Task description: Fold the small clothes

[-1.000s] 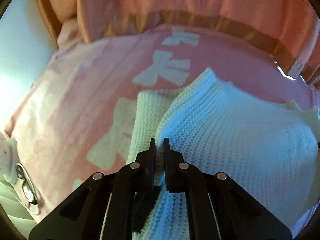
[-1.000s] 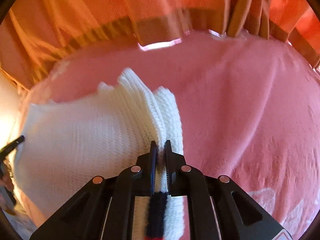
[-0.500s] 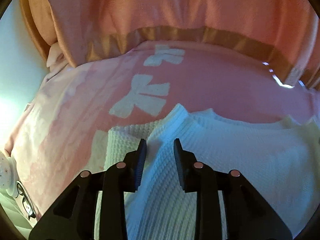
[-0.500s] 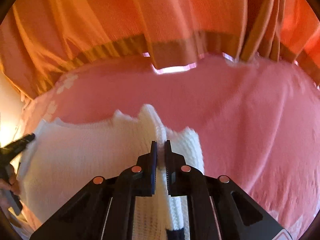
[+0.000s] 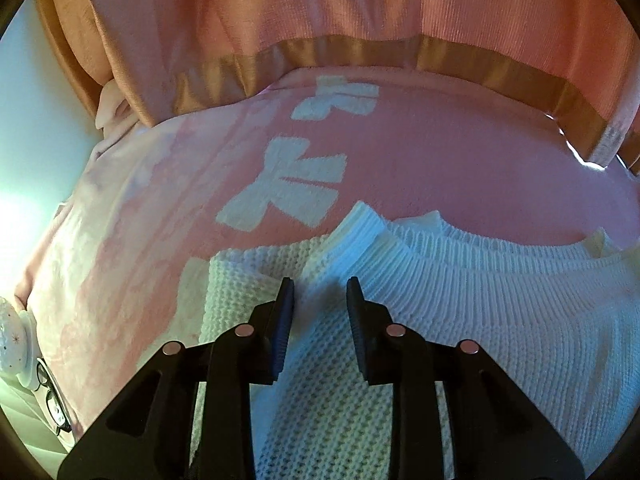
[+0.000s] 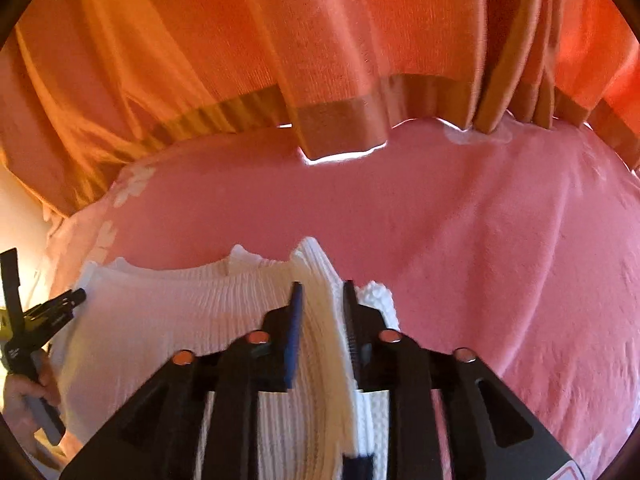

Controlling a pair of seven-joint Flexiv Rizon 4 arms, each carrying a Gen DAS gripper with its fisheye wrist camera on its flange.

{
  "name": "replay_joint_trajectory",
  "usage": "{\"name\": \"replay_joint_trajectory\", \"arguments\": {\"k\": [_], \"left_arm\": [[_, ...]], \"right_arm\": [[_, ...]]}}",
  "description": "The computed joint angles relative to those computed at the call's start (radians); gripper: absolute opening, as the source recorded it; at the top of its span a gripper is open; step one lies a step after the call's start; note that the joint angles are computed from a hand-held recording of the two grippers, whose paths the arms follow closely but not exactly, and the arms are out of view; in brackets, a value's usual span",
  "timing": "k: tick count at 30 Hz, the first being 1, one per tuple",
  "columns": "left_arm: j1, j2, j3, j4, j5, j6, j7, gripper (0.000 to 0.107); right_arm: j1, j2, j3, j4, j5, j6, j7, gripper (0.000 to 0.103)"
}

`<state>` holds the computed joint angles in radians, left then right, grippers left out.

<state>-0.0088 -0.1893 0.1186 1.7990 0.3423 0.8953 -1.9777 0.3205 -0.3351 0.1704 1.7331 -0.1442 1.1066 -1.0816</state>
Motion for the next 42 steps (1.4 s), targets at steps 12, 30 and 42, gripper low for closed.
{"name": "replay_joint_trajectory", "arguments": {"k": [12, 30, 42], "left_arm": [[0.051, 0.225, 0.0, 0.277, -0.197, 0.064, 0.233, 0.05], [0.11, 0.378, -0.06, 0.39, 0.036, 0.091, 0.118, 0.018], [0.12, 0.352, -0.048, 0.384, -0.122, 0.197, 0.181, 0.044]], "right_arm": [[-0.045, 0.233, 0.076, 0.245, 0.25, -0.074, -0.188, 0.051], [-0.01, 0.328, 0.039, 0.385, 0.058, -0.05, -0.104, 0.018], [-0.007, 0.231, 0.035, 0.263, 0.099, 0.042, -0.04, 0.046]]}}
